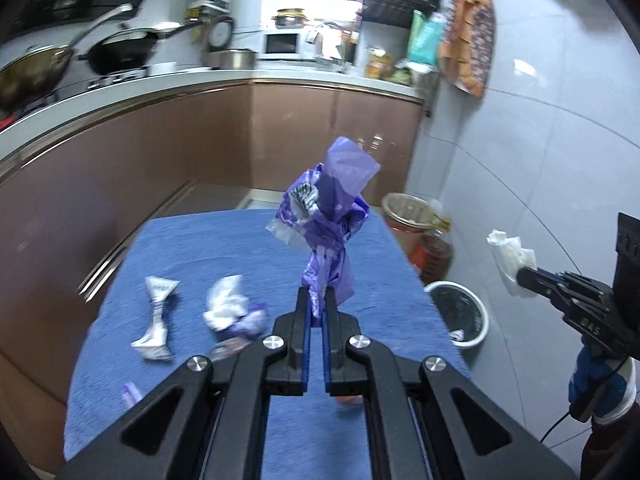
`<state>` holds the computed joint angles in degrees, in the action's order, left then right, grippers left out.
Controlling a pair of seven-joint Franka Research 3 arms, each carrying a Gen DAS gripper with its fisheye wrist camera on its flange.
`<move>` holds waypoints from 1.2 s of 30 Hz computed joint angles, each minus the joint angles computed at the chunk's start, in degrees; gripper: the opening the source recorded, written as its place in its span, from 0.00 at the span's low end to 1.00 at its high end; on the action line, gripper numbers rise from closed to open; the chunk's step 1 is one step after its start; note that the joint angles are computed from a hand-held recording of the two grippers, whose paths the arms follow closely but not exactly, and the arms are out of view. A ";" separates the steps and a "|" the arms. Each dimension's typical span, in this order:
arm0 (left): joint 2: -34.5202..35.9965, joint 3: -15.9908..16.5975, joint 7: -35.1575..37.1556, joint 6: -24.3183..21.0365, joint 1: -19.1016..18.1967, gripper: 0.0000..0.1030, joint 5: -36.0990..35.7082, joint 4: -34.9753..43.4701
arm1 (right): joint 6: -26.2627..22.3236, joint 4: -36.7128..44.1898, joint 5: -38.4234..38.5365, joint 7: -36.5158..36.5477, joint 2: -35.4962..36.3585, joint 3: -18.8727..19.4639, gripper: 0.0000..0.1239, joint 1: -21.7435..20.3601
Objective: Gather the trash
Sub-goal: 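Carry the purple wrapper and white napkin with both tools over the floor bin, then open both tools to drop the wrapper and napkin into the bin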
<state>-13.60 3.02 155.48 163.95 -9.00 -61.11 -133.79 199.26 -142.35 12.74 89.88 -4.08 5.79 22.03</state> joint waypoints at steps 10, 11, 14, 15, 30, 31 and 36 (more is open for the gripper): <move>15.00 -10.18 -7.18 -3.63 -0.88 0.04 9.21 12.53 | 3.04 -2.69 15.51 -5.86 1.41 0.00 0.05 -5.94; 17.07 -11.39 -8.49 -3.85 -0.84 0.04 11.06 14.30 | 3.14 -2.22 19.02 -8.38 2.19 0.16 0.05 -6.33; 24.46 -14.05 -14.06 -4.86 -1.47 0.04 19.05 20.76 | 3.18 -2.03 19.73 -6.90 4.26 -1.66 0.05 -7.19; 26.75 -14.52 -16.01 -5.34 -1.81 0.04 21.73 22.87 | 2.99 -1.58 20.31 -6.77 5.12 -2.16 0.05 -7.46; 59.55 -16.13 -40.47 -20.85 -11.07 0.04 52.77 61.58 | -1.26 8.71 18.19 -1.36 20.14 -7.73 0.07 -13.23; 62.08 -16.11 -41.83 -22.32 -11.85 0.06 54.27 65.32 | -1.63 9.33 17.11 -0.43 20.90 -7.08 0.07 -14.69; 70.09 -18.42 -45.26 -27.93 -12.53 0.08 58.52 77.09 | -3.57 12.13 17.63 0.00 23.90 -10.15 0.07 -13.61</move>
<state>56.48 -15.40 110.22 136.02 -21.52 -2.59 -56.69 195.69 -130.22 30.37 89.88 19.82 -4.36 8.43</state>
